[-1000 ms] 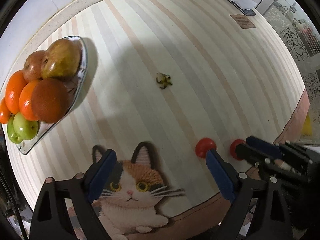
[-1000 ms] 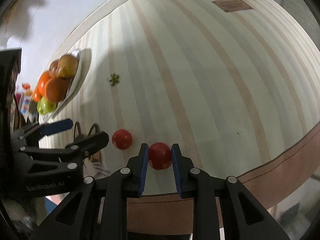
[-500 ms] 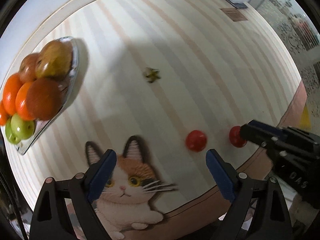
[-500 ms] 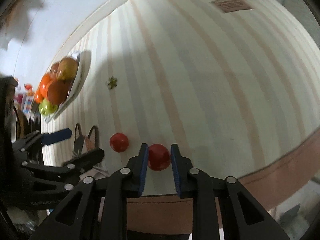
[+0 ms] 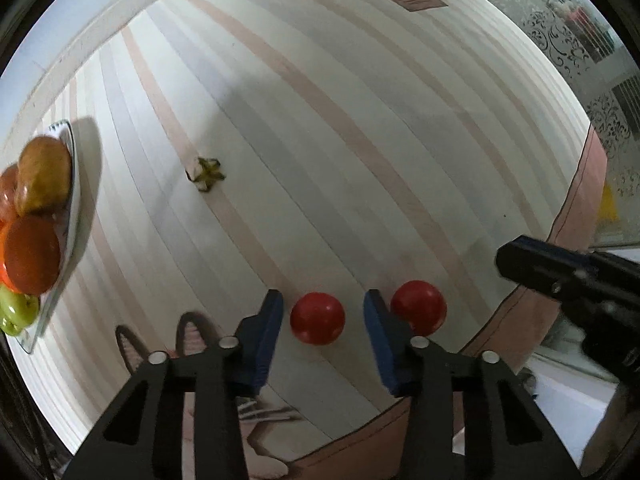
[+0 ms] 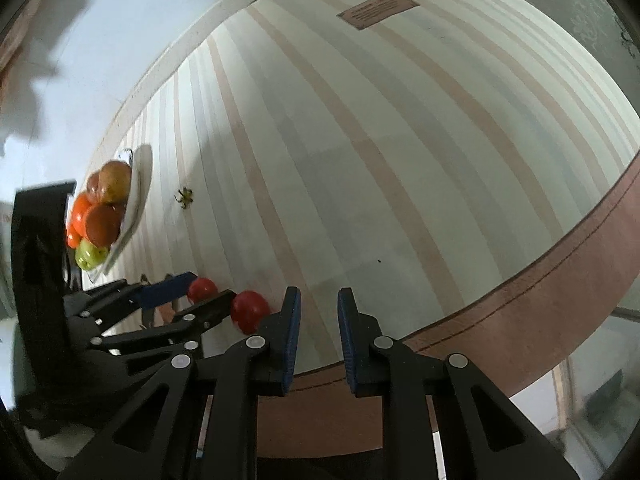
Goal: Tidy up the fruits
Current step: 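Move both tools to the two red tomatoes and grasp one with each tool, then carry both tomatoes onto the floral plate and open both tools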
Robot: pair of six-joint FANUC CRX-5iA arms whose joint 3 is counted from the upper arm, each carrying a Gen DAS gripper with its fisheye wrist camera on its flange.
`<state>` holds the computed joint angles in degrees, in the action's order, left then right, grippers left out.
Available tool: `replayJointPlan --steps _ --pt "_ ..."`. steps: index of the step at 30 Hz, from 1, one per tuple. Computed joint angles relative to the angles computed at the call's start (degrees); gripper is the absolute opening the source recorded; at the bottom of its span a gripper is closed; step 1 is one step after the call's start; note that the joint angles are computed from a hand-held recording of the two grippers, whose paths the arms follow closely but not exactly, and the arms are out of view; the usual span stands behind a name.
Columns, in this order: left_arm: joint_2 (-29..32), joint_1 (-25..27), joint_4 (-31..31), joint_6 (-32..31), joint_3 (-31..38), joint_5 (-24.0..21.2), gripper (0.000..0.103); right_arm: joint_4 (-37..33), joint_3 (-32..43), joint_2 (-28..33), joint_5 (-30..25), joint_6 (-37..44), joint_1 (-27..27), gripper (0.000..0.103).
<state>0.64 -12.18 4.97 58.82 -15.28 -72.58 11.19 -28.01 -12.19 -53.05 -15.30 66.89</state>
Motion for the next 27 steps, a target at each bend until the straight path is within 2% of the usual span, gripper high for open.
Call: replayJointPlan --steps 3,8,11,14,16,17,20,21,22,27 --pt "-0.2 -0.8 -0.5 0.5 0.0 0.8 0.023 1.5 -1.3 -1.2 0.4 -3.3 0.4 0.021" --pt "-0.6 4.0 0.3 -0.5 0.2 -1.0 0.023 2.9 -0.8 -1.1 1.3 -3.3 0.6 0.022" --pt "-1.3 6.7 0.3 -0.7 0.4 -1.7 0.023 1.4 1.1 0.8 3.1 0.9 0.0 0.022" --pt "-1.1 9.3 0.3 -0.3 0.6 -2.8 0.023 -1.4 4.2 4.1 3.6 6.2 -0.8 0.033" --pt "-1.5 10.9 0.2 -0.2 0.2 -3.2 0.023 -3.0 6.1 6.0 2.9 8.9 -1.1 0.044" --pt "-1.6 11.9 0.1 -0.5 0.0 -3.4 0.023 -4.1 7.0 7.0 3.0 10.5 -1.4 0.044" --pt "-1.9 13.9 0.6 -0.7 -0.7 -3.5 0.023 -6.1 9.7 10.0 1.3 13.7 -1.8 0.044" --pt "-2.1 14.6 1.0 -0.8 -0.9 -3.5 0.023 -5.6 10.9 11.2 -1.0 14.3 -1.5 0.041" --pt "-2.3 14.9 1.3 -0.8 -1.2 -3.4 0.023 -5.0 11.6 12.0 -2.4 14.5 -1.3 0.030" --pt "-3.3 19.7 4.1 -2.4 -2.3 -2.9 0.023 -4.1 13.5 13.8 -4.0 16.1 -1.5 0.030"
